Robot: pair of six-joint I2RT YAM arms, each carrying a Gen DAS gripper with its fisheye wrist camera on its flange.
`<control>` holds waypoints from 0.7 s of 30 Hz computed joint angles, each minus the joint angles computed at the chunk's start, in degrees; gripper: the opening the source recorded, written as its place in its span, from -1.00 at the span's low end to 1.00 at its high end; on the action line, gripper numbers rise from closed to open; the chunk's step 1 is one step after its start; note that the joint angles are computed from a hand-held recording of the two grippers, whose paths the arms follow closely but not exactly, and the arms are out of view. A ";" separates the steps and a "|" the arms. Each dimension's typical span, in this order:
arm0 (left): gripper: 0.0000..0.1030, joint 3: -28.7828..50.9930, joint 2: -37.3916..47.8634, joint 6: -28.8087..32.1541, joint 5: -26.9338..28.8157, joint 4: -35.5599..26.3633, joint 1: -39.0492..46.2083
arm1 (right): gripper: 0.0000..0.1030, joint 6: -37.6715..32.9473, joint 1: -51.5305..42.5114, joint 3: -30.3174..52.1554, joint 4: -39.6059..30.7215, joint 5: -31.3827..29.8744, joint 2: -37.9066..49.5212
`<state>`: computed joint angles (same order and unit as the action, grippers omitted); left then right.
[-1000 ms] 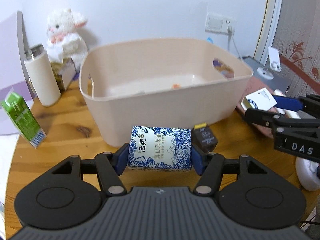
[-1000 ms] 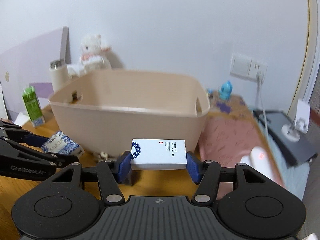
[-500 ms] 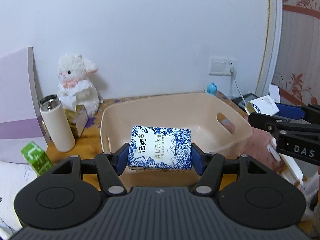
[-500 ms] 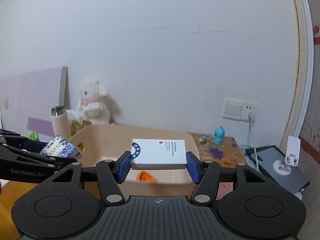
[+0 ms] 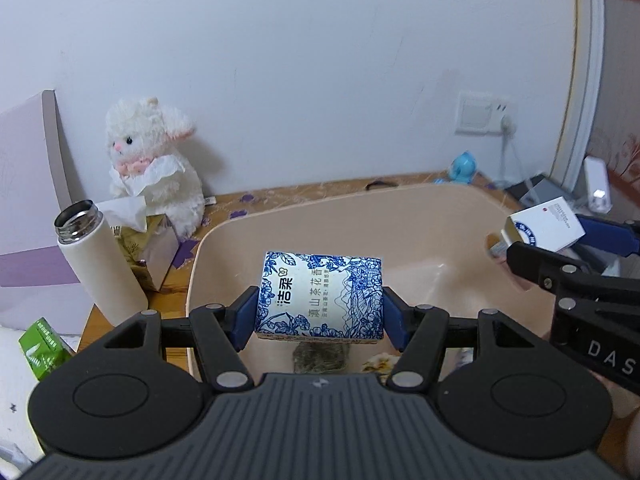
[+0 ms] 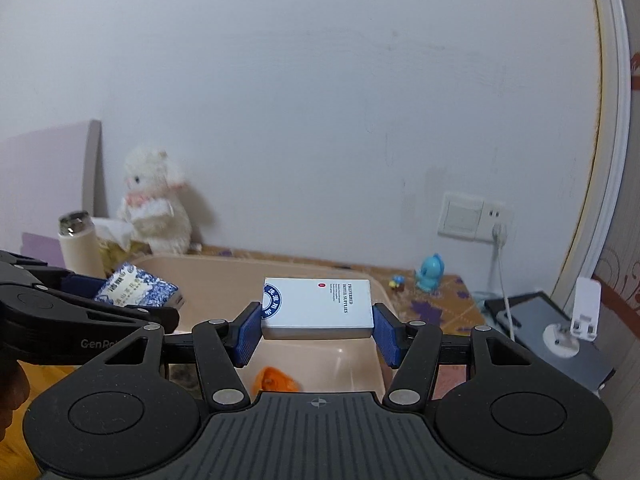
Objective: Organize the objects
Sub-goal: 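Carry both boxes into the beige basket and open both tools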
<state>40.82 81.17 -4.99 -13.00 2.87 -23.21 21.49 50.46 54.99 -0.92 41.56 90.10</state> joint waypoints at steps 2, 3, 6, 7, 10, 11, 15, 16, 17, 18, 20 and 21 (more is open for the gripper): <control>0.26 1.57 3.47 0.08 0.46 -0.11 0.60 | 0.07 0.80 -1.66 0.69 -0.04 -1.97 1.76; 0.26 2.14 4.93 0.13 0.59 0.01 0.83 | 0.07 1.12 -2.36 1.04 -0.10 -2.90 2.55; 0.26 4.40 9.45 0.11 0.22 -0.61 0.92 | 0.07 1.95 -3.93 2.74 -0.99 -4.68 5.45; 0.26 5.05 10.70 0.30 0.58 -0.68 1.25 | 0.07 1.96 -4.24 3.23 -1.27 -5.07 6.25; 0.26 5.80 12.30 0.64 1.19 -1.12 1.43 | 0.07 1.79 -4.81 4.50 -1.86 -6.01 8.38; 0.27 5.95 12.41 0.72 1.25 -1.36 1.46 | 0.07 1.62 -4.87 4.89 -2.14 -6.31 8.94; 0.28 5.00 10.34 1.58 0.39 -1.92 0.80 | 0.24 1.15 -4.98 5.53 -3.39 -6.72 9.27; 0.29 4.39 9.37 2.17 -0.80 -1.86 0.35 | 0.25 1.43 -4.92 5.31 -3.75 -6.55 8.74; 0.35 3.98 8.42 2.42 -1.66 -2.07 -0.04 | 0.26 1.34 -4.88 4.58 -3.30 -6.69 7.89; 0.43 3.64 7.36 2.44 -2.05 -2.49 -0.19 | 0.27 1.35 -4.75 4.10 -3.31 -6.65 7.13; 0.54 2.39 4.63 1.89 -1.48 -2.69 0.20 | 0.29 1.10 -4.28 3.52 -4.15 -5.85 5.67; 0.54 2.06 3.33 1.69 -0.94 -3.25 0.46 | 0.30 1.05 -3.88 3.05 -4.45 -5.16 4.88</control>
<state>42.87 84.50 -3.30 -13.93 -0.38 -22.75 22.54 46.58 58.04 -5.38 36.40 94.98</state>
